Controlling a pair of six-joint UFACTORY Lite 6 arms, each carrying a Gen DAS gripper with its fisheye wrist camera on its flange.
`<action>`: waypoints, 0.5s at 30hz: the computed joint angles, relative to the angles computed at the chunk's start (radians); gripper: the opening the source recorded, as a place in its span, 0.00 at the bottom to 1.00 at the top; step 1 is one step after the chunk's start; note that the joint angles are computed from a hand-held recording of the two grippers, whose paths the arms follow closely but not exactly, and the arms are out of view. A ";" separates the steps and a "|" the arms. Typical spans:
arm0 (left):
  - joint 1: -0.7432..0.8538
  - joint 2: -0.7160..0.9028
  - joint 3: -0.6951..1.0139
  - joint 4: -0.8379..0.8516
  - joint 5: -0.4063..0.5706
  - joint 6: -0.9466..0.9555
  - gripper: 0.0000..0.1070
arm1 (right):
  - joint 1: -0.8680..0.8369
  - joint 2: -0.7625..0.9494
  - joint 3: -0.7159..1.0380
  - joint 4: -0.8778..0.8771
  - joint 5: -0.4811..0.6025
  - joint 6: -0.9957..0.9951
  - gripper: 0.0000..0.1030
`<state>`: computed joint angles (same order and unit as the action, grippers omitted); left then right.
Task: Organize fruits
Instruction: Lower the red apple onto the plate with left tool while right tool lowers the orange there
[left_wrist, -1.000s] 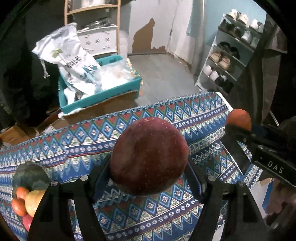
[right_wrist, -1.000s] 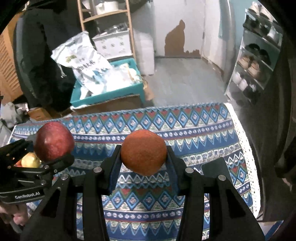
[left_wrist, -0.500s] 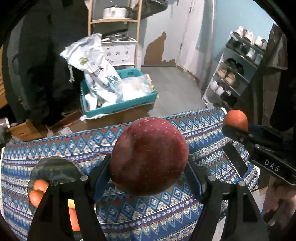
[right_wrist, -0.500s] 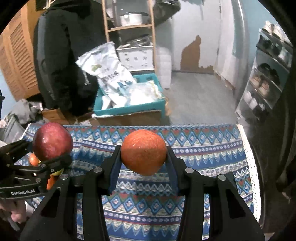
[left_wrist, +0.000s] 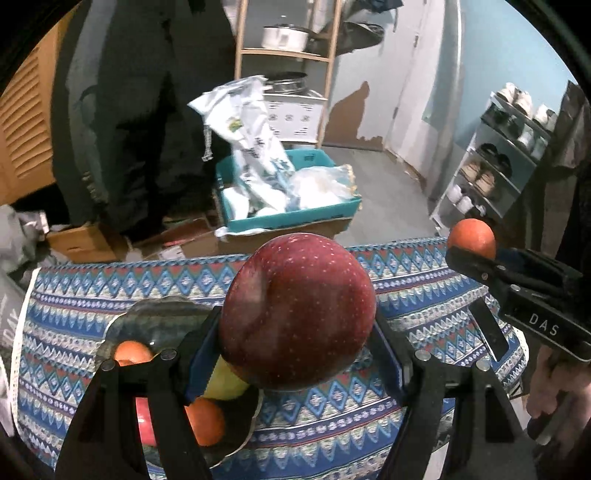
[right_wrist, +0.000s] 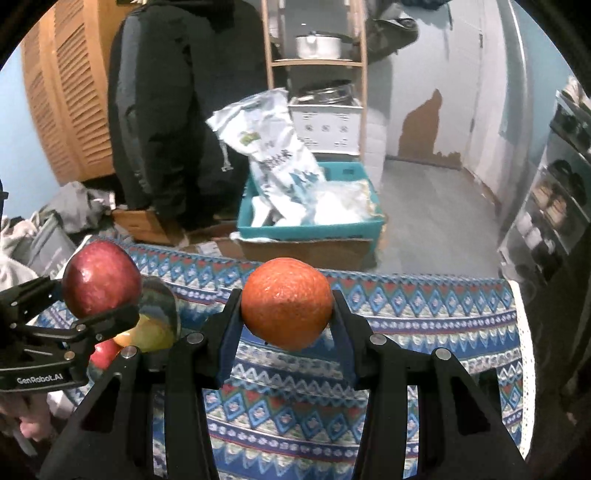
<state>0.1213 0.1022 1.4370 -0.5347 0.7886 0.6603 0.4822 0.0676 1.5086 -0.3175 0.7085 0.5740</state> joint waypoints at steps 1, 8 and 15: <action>0.020 0.007 0.007 -0.005 0.006 0.013 0.71 | 0.011 0.018 0.018 0.001 0.002 0.001 0.43; 0.136 0.060 0.039 -0.033 0.024 0.076 0.71 | 0.066 0.152 0.146 0.039 0.001 -0.008 0.43; 0.217 0.107 0.059 -0.056 0.033 0.129 0.71 | 0.128 0.305 0.307 0.035 0.035 -0.004 0.43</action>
